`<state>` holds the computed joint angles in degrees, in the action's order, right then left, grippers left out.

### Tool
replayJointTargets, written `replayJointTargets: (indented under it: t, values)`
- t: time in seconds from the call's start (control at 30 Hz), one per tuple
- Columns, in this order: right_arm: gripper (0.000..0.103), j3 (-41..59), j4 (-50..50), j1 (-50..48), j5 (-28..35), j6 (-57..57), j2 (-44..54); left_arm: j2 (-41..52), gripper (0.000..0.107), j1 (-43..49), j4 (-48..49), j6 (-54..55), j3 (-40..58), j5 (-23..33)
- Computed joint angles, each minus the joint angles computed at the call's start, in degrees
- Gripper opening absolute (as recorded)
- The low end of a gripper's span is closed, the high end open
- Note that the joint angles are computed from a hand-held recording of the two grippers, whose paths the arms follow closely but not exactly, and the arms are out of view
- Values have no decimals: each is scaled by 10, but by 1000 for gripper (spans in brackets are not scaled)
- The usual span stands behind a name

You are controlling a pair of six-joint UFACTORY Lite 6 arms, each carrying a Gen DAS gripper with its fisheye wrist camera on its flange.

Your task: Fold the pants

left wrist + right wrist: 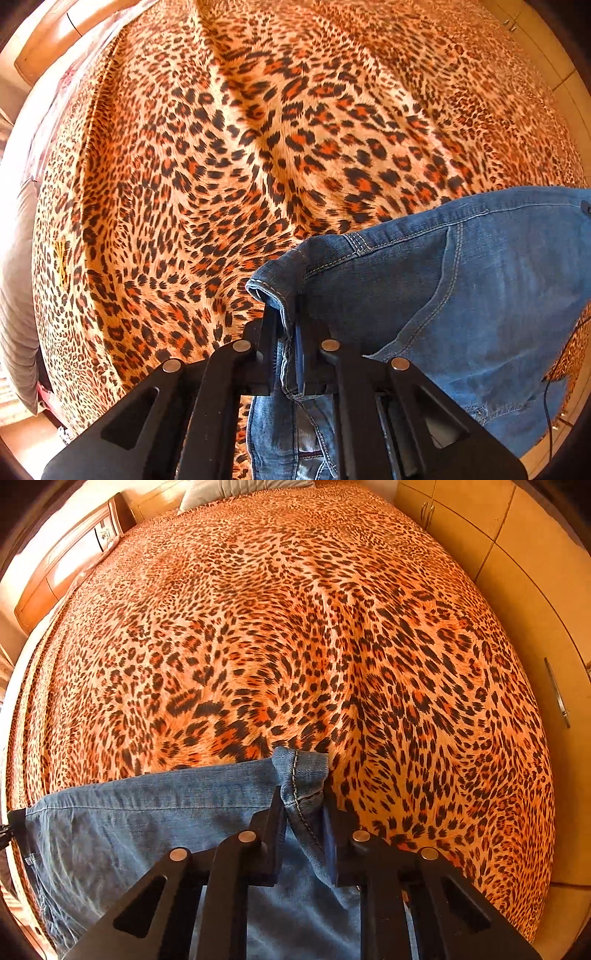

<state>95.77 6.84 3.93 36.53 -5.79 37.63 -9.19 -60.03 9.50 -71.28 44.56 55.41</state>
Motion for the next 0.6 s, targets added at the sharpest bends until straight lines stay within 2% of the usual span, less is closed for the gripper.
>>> replayJointTargets:
  t: [0.07,0.2,0.3,0.5,0.6]
  values:
    - [16,-67,31,-3,-20,-22,-62,12,6,-46,30,-49,47,46]
    - [16,-170,80,-15,-42,-63,-174,-28,6,-155,68,-171,86,142]
    - [16,-219,115,-34,-41,-98,-247,-78,6,-307,87,-318,102,251]
    - [16,-331,167,-70,-15,-149,-424,2,6,-485,101,-492,241,397]
    - [16,-406,200,-115,30,-193,-550,69,6,-572,93,-574,321,462]
